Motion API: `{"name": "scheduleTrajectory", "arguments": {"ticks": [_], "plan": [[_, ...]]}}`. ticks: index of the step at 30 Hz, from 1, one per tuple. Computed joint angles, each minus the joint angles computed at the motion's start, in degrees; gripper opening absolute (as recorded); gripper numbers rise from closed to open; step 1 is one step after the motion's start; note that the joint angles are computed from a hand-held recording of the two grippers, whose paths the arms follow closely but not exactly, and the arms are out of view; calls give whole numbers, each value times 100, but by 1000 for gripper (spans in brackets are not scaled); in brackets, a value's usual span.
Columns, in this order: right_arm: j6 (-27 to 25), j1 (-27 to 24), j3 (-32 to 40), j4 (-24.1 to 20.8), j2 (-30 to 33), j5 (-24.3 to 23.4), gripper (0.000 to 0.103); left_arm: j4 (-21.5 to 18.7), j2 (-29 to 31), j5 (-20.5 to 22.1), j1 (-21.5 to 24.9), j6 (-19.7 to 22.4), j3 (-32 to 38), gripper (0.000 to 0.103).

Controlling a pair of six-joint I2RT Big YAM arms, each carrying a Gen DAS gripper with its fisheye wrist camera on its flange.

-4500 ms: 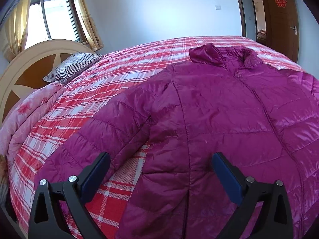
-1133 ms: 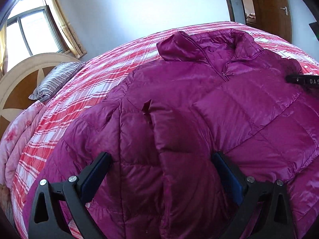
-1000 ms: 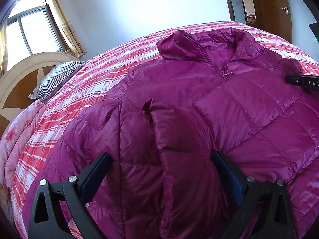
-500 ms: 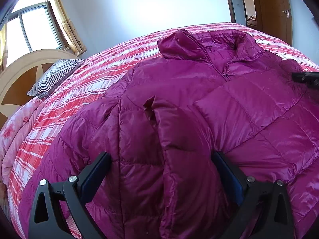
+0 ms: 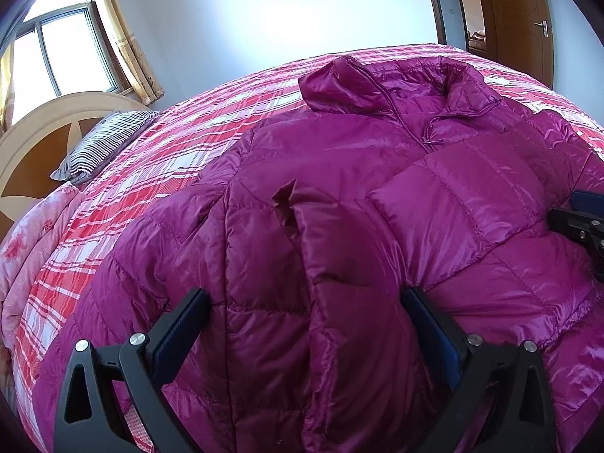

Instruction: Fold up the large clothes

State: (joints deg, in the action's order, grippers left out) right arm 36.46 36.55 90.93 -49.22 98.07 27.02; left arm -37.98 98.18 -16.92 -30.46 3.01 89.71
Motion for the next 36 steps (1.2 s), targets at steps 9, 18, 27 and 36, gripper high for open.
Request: {"name": "scheduleTrajectory", "arguments": {"ticks": [9,18,27,36], "plan": [[27,132,247,-359,215,276,54,4,-2,-7,-2,2,-4,102],[-6,140,314,-452,280,396,54,11,-5,-18,-5,9,-8,102],[23,145,270,-364,272,410,54,-109,-224,383,170,-136,-87,102],[17,133,192,-275,224,384,54,507,-1976,238,1447,490,-1571,102]]}}
